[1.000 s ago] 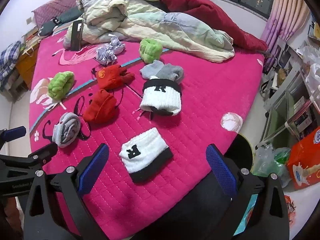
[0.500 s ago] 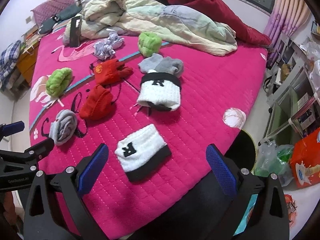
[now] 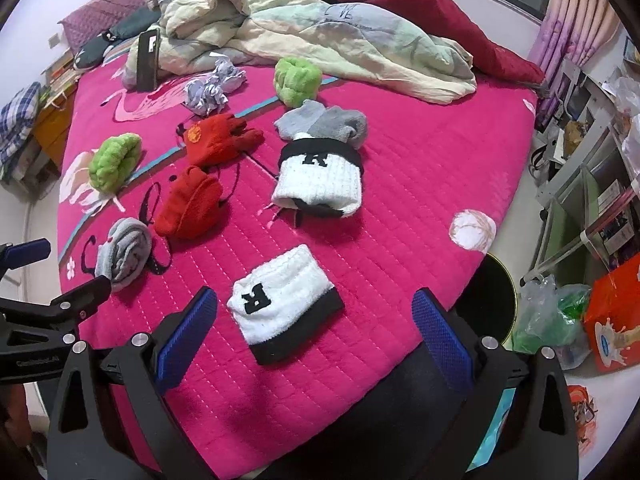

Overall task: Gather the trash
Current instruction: 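Move both grippers toward the socks on the bed, then grasp the grey sock with the left gripper while the right gripper grasps the white R sock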

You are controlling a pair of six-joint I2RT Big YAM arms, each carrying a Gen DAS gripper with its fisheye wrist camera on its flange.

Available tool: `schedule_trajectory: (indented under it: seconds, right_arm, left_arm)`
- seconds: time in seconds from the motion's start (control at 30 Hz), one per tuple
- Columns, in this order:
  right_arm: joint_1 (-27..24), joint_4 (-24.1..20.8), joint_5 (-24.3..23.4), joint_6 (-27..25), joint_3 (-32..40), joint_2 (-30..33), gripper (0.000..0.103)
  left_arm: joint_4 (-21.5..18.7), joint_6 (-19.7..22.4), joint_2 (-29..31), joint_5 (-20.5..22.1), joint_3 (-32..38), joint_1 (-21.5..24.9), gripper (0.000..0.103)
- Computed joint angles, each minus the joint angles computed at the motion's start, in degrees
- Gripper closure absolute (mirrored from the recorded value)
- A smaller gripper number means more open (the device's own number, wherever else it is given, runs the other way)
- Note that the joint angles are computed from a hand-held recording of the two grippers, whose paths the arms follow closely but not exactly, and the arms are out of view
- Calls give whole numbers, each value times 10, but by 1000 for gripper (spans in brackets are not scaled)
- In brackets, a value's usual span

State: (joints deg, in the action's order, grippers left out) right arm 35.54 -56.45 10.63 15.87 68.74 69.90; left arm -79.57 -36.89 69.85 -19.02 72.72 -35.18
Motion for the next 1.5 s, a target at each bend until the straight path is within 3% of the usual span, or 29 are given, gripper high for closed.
schedule_trajectory:
  seconds: [1.5]
  right_arm:
    - [1,5,0,-4,1,20,10]
  left_arm:
    - [4,25,16,22,-2,9,6]
